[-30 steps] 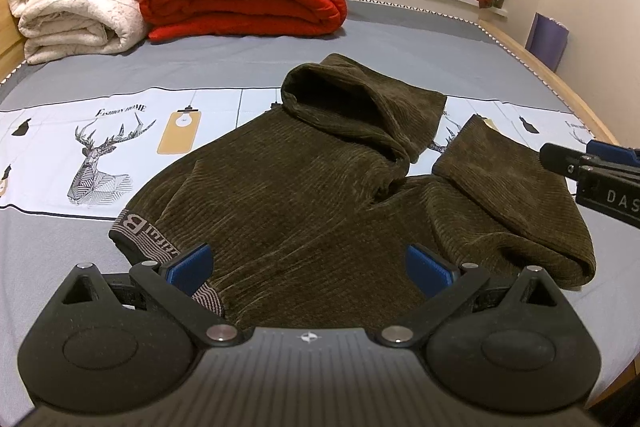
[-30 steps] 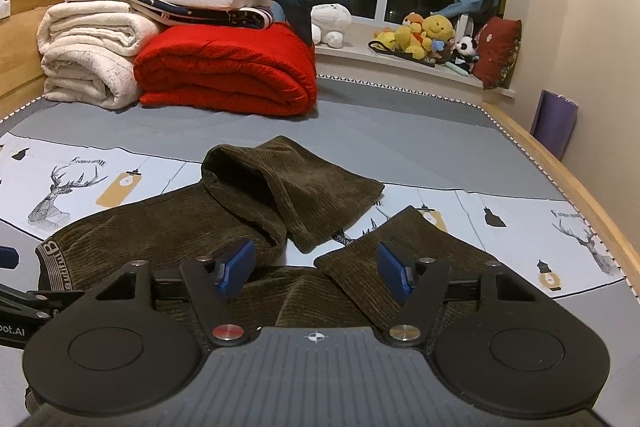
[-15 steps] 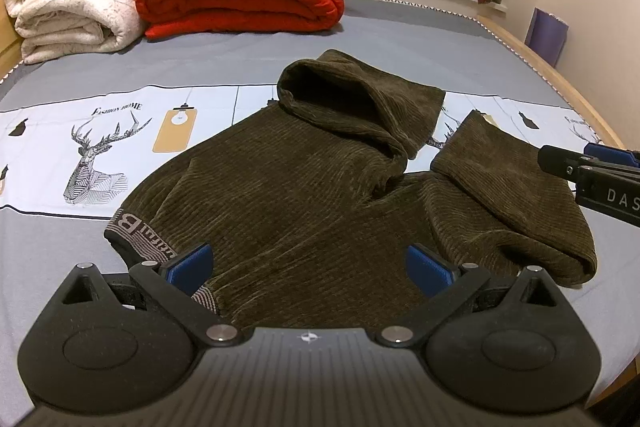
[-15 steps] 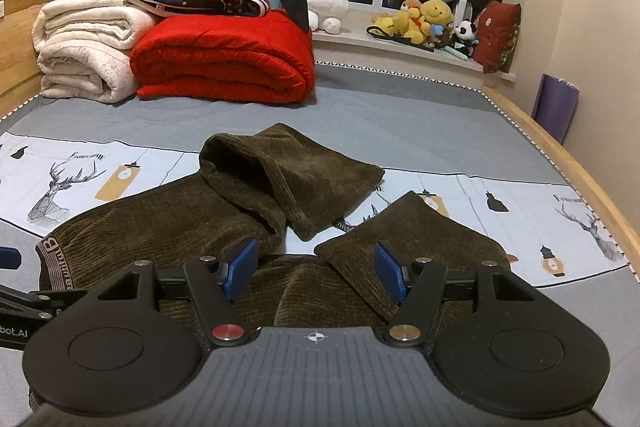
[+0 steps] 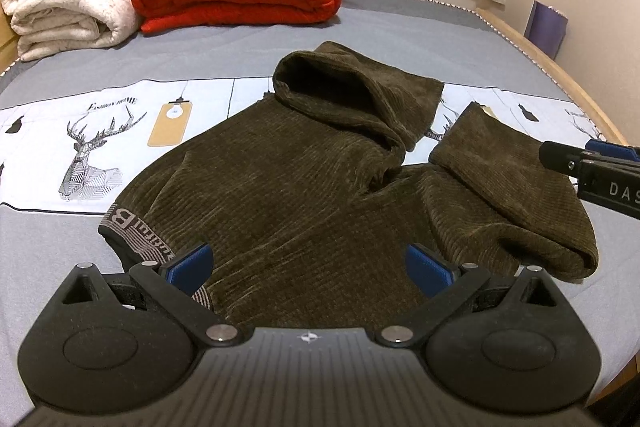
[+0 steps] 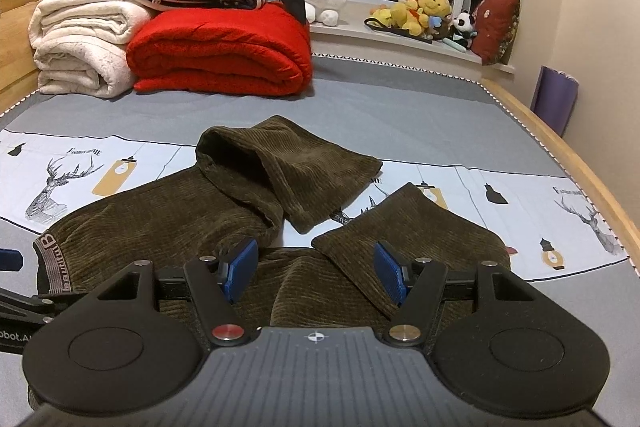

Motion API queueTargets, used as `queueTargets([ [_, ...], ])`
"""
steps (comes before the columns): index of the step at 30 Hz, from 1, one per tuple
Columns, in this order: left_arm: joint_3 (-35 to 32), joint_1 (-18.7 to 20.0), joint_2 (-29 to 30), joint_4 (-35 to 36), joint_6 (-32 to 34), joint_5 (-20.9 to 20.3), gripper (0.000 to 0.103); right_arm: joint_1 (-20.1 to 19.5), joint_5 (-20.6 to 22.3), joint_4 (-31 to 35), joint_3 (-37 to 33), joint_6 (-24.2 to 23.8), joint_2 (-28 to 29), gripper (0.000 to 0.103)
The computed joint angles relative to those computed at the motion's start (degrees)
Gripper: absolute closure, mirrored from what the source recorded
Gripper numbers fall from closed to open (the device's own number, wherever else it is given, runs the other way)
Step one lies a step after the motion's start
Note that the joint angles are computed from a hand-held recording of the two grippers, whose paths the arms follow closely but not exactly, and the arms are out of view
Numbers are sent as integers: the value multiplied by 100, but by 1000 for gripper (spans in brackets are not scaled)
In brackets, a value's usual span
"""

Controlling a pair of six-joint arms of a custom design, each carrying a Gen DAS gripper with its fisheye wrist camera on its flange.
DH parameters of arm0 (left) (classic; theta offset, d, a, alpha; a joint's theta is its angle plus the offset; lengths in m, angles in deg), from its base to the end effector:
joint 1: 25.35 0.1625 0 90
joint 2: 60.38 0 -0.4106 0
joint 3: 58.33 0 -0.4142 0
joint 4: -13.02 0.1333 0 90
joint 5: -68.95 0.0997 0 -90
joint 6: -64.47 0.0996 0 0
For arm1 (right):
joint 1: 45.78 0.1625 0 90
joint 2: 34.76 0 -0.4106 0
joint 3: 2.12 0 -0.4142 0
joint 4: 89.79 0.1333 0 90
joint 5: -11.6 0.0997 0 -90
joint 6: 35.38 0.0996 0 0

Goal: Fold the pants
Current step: 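Move both tools over the brown corduroy pants, then grasp the grey waistband with the left gripper and lift it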

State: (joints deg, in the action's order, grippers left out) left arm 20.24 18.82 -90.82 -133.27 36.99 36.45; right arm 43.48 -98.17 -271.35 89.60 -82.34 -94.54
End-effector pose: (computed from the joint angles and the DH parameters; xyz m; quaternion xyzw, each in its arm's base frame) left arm -0.3770 -0.6692 0.0233 0.1057 0.8688 -0.3365 0.3477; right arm 0.0907 -0.6907 0.3368 0.2570 -0.8197 0.3877 0.3343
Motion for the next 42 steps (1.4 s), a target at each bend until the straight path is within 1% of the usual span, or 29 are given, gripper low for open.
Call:
queueTargets([
  [5, -46, 9, 26, 31, -1, -17, 0, -16, -43, 25, -39, 12, 28, 37],
  [9, -115, 26, 48, 235, -86, -15, 0, -25, -34, 21, -50, 18, 37, 37],
  [11, -173, 43, 57, 554, -240, -3, 0, -32, -3, -10, -57, 28, 45, 37],
  [14, -308, 108, 61, 1386, -717, -41, 0, -31, 14, -59, -84, 27, 35, 37],
  [16, -311, 161, 17, 1615, -917, -150, 0, -50, 119, -101, -96, 59, -15, 37],
  [19, -207, 222, -124, 1645, -1011, -211, 0, -77, 330, 17, -263, 42, -104, 37],
  [20, -182, 256, -191, 1657, -1039, -306, 0, -90, 421, 14, -331, -17, -138, 37],
  [21, -166, 310, -280, 1651, -1003, -484, 0, -110, 525, 9, -408, -69, -167, 37],
  [23, -121, 423, -507, 1615, -814, -823, 20, -172, 703, 60, -582, -131, -214, 37],
  [24, -70, 501, -661, 1564, -649, -973, 47, -216, 765, 91, -665, -123, -225, 37],
  [25, -61, 571, -769, 1586, -508, -1060, 67, -266, 772, 120, -739, -91, -228, 37],
  [26, -63, 611, -847, 1672, -464, -1095, 71, -324, 736, 139, -794, -4, -230, 37],
  [27, -92, 678, -914, 1790, -428, -1075, 72, -381, 673, 124, -810, 99, -231, 37],
  [28, -138, 763, -972, 2004, -425, -1030, 72, -454, 611, 138, -803, 231, -240, 38],
  [29, -187, 831, -991, 2178, -458, -1032, 71, -491, 417, 331, -857, 334, -231, 45],
  [30, -257, 936, -1005, 2418, -582, -1097, 62, -488, 153, 556, -965, 381, -196, 51],
  [31, -288, 1065, -1025, 2617, -853, -1206, 45, -505, 90, 542, -1011, 425, -182, 51],
  [32, -367, 1176, -1021, 2890, -1177, -1339, 38, -530, 159, 427, -1013, 450, -184, 51],
  [33, -522, 1338, -973, 3301, -1622, -1595, 34, -553, 222, 349, -1011, 433, -192, 50],
  [34, -641, 1453, -928, 3472, -1950, -1819, 34, -562, 210, 313, -1027, 382, -181, 50],
  [35, -703, 1531, -917, 3403, -2122, -2039, 32, -575, 139, 308, -1033, 301, -177, 50],
  [36, -671, 1597, -922, 3094, -2131, -2261, 23, -581, 79, 337, -1049, 252, -167, 50],
  [37, -652, 1617, -903, 2947, -2047, -2315, 17, -593, 67, 369, -1058, 219, -166, 50],
  [38, -729, 1614, -834, 3025, -1968, -2311, 16, -598, 51, 360, -1051, 165, -167, 49],
  [40, -1099, 1613, -572, 3644, -1896, -2312, 16, -585, 36, 293, -1078, 86, -117, 49],
  [42, -1309, 1622, -396, 3937, -1808, -2330, 16, -577, -16, 236, -1072, -14, -97, 49],
])
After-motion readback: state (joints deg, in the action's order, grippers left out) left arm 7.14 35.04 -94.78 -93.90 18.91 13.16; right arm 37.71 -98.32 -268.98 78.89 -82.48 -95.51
